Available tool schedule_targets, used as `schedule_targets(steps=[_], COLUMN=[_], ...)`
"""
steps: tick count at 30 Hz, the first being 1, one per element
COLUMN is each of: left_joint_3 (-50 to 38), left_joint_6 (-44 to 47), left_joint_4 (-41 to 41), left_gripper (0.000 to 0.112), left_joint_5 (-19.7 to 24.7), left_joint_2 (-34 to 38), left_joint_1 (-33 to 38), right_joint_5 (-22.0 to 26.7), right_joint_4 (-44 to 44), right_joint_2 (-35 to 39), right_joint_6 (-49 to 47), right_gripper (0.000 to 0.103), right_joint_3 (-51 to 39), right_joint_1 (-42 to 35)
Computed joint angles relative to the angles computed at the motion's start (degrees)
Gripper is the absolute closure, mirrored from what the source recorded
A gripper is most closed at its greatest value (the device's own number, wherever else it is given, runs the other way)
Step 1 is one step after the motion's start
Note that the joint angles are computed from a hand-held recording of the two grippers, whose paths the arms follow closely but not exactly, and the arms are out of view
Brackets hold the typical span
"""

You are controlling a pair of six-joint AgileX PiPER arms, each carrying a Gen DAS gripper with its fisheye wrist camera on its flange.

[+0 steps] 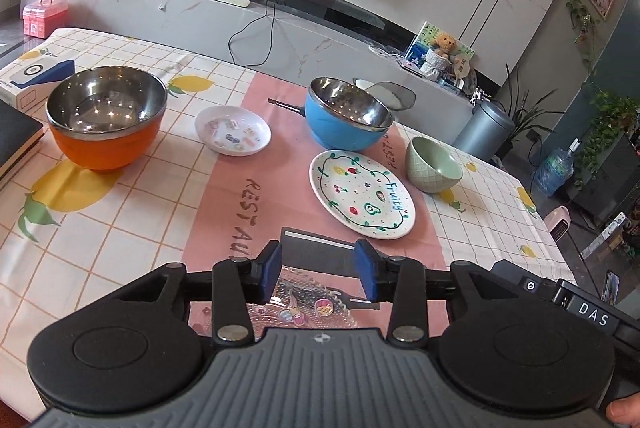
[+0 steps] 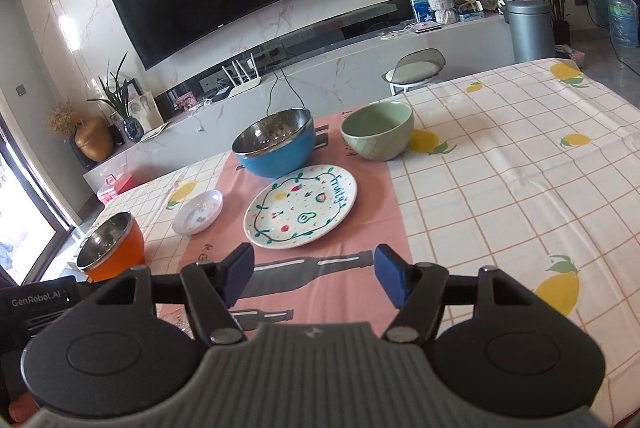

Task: Organize plates and bowls
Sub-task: 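Open both tools and move them to the white 'Fruity' plate rim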

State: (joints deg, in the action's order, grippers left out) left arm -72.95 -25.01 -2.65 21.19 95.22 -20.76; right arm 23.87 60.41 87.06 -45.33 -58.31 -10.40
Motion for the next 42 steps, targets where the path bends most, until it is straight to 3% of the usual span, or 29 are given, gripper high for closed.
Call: schedule_targets(steps=[11,21,26,31,37,42], left_joint_3=[-10.4,-20.9,-30.3,-38.9,-44.2,-45.1], left_joint_6=[1.6,10.7,11.4,13.4,18.4,20.3], left_joint_4=[-1.6,-14.3,-16.2,-21.6,-31.6,-34.2], left_gripper=[0.067,0.063,0.062,0.062,0.062,0.063], left_joint_5=[4.9,7.9,12.0,15.5,16.1,14.8], left_joint_2=[8.4,17.3,24.3,31.3,37.1,39.1], left_joint_1=[0.0,3.1,4.6,6.7,9.3,9.8], right_joint_5=[-2.5,4.6,7.4,11.4,16.9,18.9], right_joint_4=[-2.6,-1.7,-3.2,-5.9,-2.5,1.2], right_joint_2=[5.3,15.3,21.5,29.3,38.5,43.3], right_joint_6=[2.9,6.0,10.7,17.0,19.9,20.7], right_gripper=[0.033,0.034,0.041,0.061,0.068,0.077], right_joint_3=[-2.8,-13.1,-20.8,-30.4,-40.7,-45.7], right_joint_1=[-1.6,-3.9,-3.4,-2.7,-4.2,-5.2])
